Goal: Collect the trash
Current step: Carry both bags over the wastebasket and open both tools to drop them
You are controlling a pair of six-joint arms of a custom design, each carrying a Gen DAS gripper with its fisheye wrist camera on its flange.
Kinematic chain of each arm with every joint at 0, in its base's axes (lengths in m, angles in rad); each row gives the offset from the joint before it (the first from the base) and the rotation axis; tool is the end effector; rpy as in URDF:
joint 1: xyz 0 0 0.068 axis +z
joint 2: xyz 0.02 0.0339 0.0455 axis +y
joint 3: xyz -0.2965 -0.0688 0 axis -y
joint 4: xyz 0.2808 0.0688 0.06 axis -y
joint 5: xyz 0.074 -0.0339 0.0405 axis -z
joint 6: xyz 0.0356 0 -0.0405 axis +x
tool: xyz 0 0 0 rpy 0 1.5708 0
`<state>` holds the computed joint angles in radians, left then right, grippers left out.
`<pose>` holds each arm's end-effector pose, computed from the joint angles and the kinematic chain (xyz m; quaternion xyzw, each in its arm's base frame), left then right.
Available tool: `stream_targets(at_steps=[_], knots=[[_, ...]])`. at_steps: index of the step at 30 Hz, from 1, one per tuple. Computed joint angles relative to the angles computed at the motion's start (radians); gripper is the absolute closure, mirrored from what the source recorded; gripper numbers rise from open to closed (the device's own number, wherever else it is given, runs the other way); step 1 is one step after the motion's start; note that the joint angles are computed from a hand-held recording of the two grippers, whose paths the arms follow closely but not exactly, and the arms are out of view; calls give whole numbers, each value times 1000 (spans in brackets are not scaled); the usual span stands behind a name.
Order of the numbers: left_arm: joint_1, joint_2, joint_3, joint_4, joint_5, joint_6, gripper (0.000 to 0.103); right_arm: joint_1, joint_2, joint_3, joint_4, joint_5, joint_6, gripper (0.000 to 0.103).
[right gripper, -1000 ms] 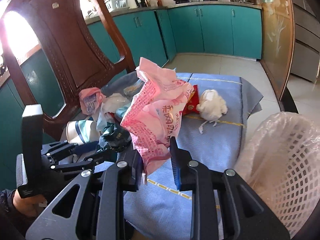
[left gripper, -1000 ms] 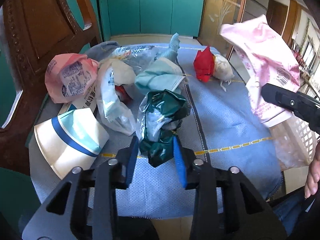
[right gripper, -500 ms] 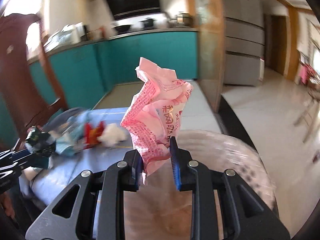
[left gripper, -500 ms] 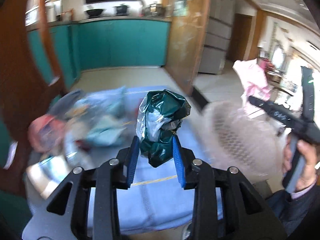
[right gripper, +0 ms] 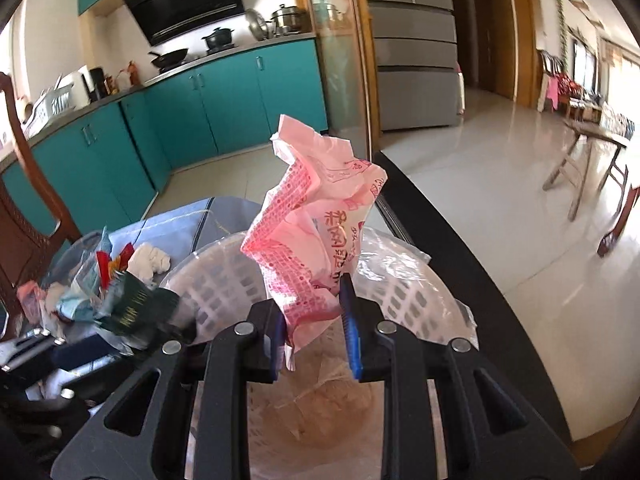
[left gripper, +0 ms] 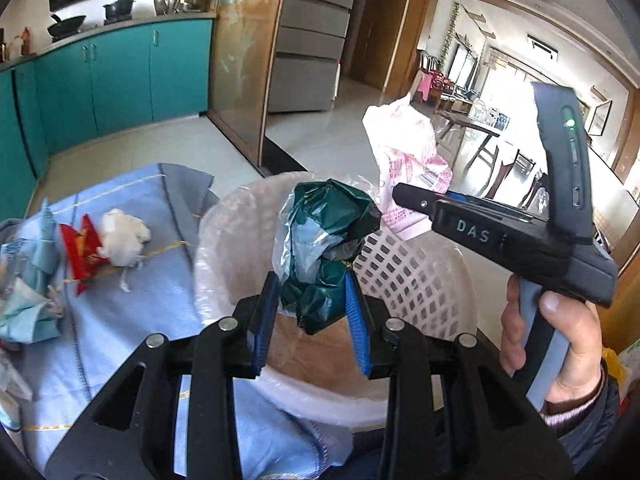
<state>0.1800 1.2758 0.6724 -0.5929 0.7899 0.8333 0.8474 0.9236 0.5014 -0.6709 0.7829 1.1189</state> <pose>0.2360 0.0172 0.1951 0.3588 0.8359 -0.2472 0.3337 0.1297 0.1090 0.2016 0.2110 0.8776 -0.0235 0.4298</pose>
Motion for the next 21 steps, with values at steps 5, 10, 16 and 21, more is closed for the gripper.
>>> stream_targets(at_steps=[5, 10, 16, 21], knots=[[31, 66, 18, -19, 11, 47, 50, 1, -1, -6, 3, 0, 16, 76], [143, 45, 30, -55, 16, 89, 29, -9, 14, 10, 28, 11, 28, 44], [423, 105, 28, 197, -90, 45, 29, 18, 101, 38, 149, 8, -32, 32], [636, 287, 148, 301, -194, -16, 25, 39, 252, 106, 257, -33, -121, 31]])
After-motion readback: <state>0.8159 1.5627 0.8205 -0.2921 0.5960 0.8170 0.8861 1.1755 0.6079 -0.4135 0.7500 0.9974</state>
